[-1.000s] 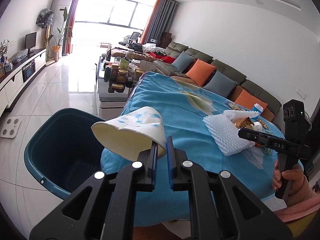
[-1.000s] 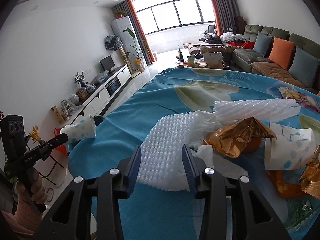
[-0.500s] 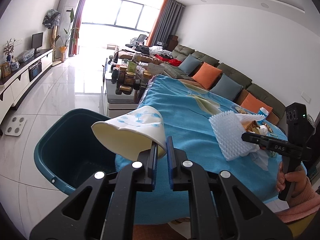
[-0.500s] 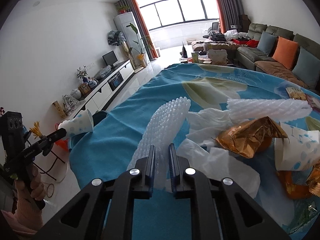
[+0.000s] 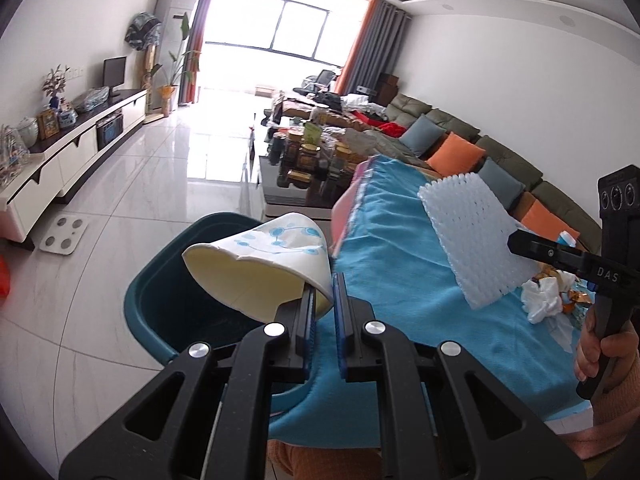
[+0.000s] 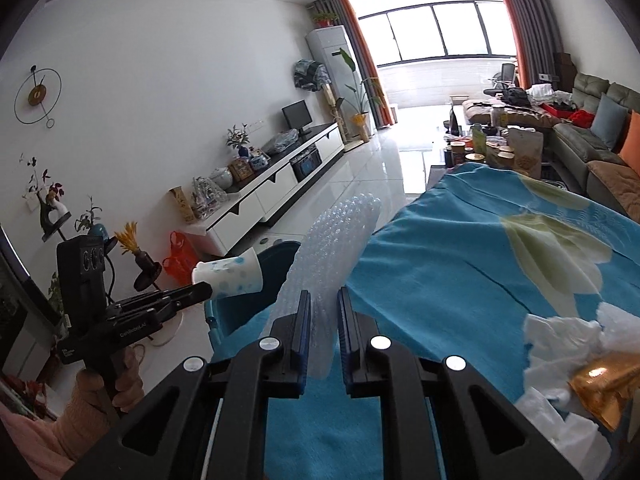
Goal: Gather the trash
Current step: 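Carry the cup and foam net over the teal bin and open both grippers, then move both open grippers back over the table trash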
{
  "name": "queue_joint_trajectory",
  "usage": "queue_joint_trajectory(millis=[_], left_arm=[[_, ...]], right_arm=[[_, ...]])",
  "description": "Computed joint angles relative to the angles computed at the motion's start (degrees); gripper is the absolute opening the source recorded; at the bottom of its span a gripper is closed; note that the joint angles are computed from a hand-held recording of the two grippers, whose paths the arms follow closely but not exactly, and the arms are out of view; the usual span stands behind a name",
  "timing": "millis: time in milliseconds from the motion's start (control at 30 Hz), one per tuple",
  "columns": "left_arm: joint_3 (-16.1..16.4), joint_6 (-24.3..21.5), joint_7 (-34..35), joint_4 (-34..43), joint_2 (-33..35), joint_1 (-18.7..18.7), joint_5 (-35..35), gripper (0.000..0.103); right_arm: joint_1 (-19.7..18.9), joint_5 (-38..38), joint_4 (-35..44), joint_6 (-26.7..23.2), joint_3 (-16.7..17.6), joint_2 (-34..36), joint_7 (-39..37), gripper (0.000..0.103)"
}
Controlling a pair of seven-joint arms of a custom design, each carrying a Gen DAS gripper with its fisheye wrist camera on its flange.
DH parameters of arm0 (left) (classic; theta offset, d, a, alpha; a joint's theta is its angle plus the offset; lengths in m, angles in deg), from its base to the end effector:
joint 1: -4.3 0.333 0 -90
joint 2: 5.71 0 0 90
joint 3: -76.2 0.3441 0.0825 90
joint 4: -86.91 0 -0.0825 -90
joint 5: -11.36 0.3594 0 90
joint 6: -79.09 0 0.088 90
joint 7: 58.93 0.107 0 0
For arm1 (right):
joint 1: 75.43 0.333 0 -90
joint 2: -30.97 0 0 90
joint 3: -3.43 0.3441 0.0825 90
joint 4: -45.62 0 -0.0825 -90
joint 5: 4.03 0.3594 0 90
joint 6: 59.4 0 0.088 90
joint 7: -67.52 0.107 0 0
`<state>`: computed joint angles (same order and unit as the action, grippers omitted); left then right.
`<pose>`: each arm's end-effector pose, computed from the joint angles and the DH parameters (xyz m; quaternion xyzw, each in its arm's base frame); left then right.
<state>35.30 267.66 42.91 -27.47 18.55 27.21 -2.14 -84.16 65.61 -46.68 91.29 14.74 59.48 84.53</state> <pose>0.6355 -0.1166 0.4448 -0.5984 0.6493 -0.4300 0.1880 0.7089 -0.0161 0.4234 -0.7082 0.5191 -0.1238 0.4623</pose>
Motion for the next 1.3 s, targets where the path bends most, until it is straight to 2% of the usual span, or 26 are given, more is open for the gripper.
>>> queue_joint_trajectory(millis=[67,133,167,233,500,667,800,900,1033,1133,1233,1267,1300], left_arm=[[2.96,-0.65,-0.58,0.38,-0.16,-2.14,-0.53,0.009],[4.03,-1.25,-0.30,0.60,0.15,-2.39,-0.99,0.009],[5.66,-1.79,-0.41,1.10,0.26,-3.79,-1.42,0.009],[6.56,-2.55,0.18,1.43,0.68,-4.24,-2.33,0.009],[14.01,-5.74,1.73,5.47,3.12,-11.05,-6.83,0.009],[17.46,-8.14,2.31,8.75,5.24,-14.05,-9.30,0.009],[20.53,-9.97,1.68,11.70,7.05,-16.69,-10.87,0.010],[20.92,-10.54,2.06,13.00,8.05,-16.98,-11.83,0.014],[23.81,-10.81,0.62,14.17,8.56,-19.34,-12.07,0.015],[23.90,-8.30,0.16,12.64,7.65,-19.94,-12.35,0.021],[23.12,-4.37,0.10,9.55,5.46,-20.16,-12.02,0.028],[22.28,-3.18,0.30,8.71,4.81,-19.75,-11.64,0.031],[20.04,-1.63,0.97,7.15,3.96,-18.05,-11.22,0.035]], right_arm=[[0.92,-2.19,2.20,-0.91,-0.06,1.52,1.62,0.012],[1.81,-5.05,4.74,-1.65,0.07,3.34,3.85,0.012],[2.17,-6.45,5.95,-1.92,0.28,4.24,5.22,0.012],[2.66,-9.36,8.40,-2.81,0.80,6.02,8.08,0.012],[5.29,-22.55,18.96,-5.04,1.84,13.85,20.98,0.012],[6.78,-30.62,24.03,-7.06,2.07,17.50,27.91,0.012],[7.91,-36.32,29.00,-9.78,2.34,20.88,33.39,0.018],[8.30,-39.46,32.58,-12.76,2.38,23.00,36.51,0.022],[7.27,-39.93,32.09,-12.45,3.73,22.92,36.72,0.028],[5.99,-38.96,29.42,-11.08,4.92,21.56,35.12,0.028],[3.90,-36.61,24.95,-9.09,6.53,18.99,31.99,0.028],[3.23,-35.71,23.32,-8.21,6.94,18.04,30.69,0.028],[2.22,-34.41,20.61,-6.97,7.61,16.37,28.74,0.029]])
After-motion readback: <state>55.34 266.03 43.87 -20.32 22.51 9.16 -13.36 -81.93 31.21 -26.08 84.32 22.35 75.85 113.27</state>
